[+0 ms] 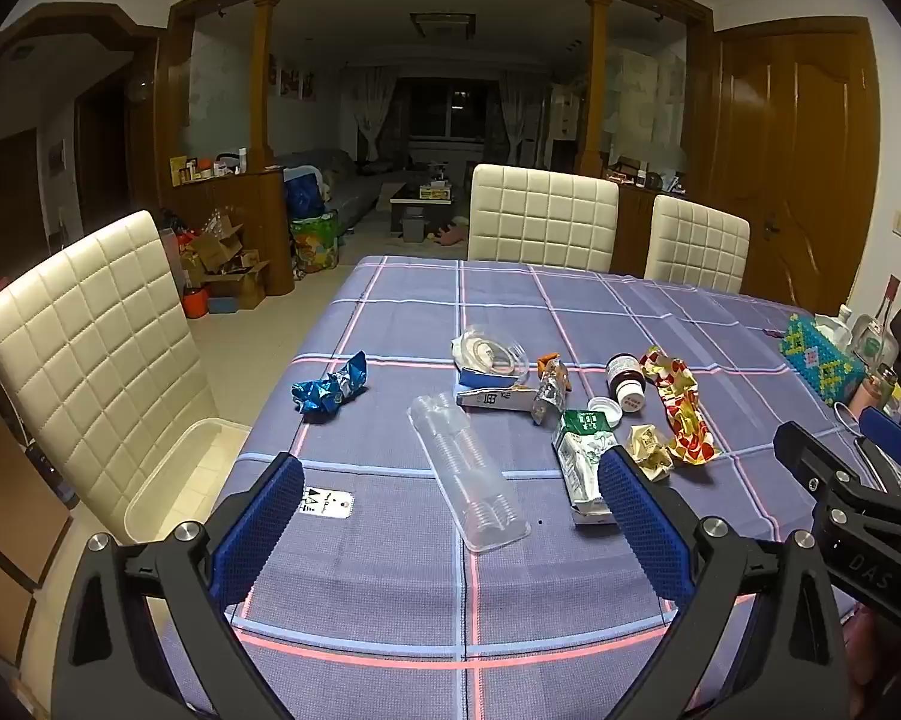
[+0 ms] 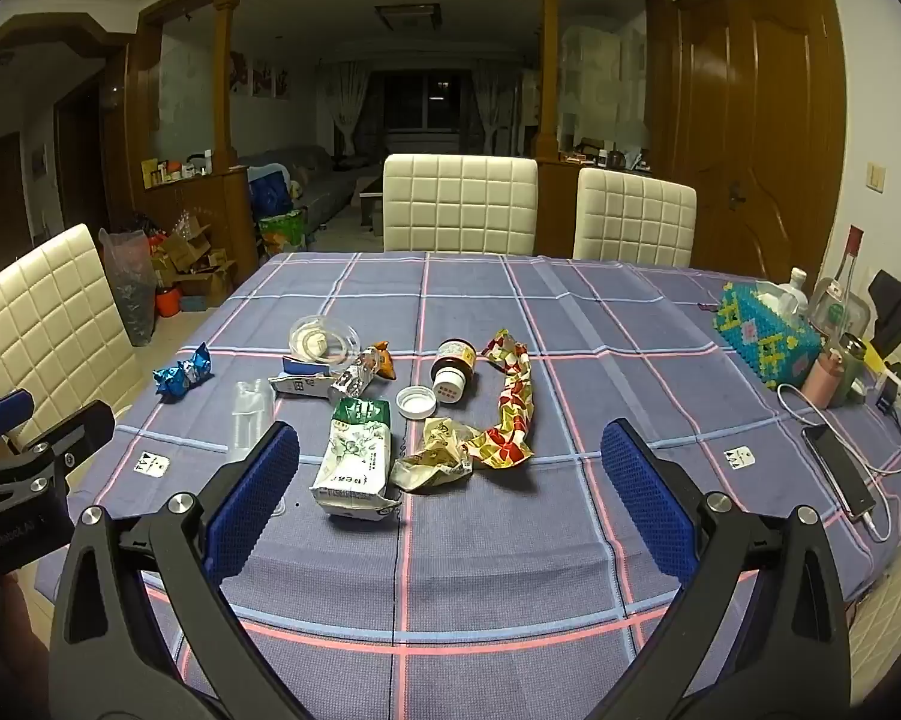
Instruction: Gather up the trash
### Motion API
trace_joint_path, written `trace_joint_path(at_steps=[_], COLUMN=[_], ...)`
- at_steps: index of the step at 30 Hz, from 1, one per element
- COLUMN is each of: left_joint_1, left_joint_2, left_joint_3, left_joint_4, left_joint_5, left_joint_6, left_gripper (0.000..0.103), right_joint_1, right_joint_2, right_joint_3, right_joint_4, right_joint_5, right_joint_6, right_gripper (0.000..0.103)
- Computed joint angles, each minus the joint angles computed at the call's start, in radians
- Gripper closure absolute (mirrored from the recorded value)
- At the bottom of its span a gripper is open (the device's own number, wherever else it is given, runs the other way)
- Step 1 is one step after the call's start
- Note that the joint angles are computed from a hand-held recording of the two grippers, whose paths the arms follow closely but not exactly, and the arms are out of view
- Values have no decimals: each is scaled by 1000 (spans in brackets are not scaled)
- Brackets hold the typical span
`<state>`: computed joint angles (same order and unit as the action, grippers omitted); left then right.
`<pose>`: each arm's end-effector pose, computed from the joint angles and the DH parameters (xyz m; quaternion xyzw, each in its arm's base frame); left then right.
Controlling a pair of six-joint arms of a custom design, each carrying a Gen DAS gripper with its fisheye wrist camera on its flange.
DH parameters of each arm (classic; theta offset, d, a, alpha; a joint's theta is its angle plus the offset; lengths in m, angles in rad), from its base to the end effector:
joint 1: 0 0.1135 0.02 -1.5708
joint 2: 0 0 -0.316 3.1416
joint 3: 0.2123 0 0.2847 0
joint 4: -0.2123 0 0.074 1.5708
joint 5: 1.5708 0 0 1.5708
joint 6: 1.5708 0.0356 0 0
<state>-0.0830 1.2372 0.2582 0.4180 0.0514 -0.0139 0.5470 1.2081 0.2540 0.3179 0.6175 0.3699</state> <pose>0.2134 -0.0196 0.1563 0.0427 0.8740 -0.0459 0.4819 0.1821 0.0868 0.1554 0.0611 0.8593 -0.0533 0.5049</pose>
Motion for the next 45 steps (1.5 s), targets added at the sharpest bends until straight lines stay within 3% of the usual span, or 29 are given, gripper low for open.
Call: trace_joint_path(at_steps=[45], left_joint_1=[2], left_joint_2=[0], left_joint_3=[0], left_joint_4=[-1], left_joint_5=[5], left_joint_6=[-2], left_gripper=[7], right_joint_1=[-10], right_joint_2=[-14], right_joint_3=[-10], right_joint_4=[3], right_joint_5=[-8], right_joint_6=[-7], right_gripper=[4])
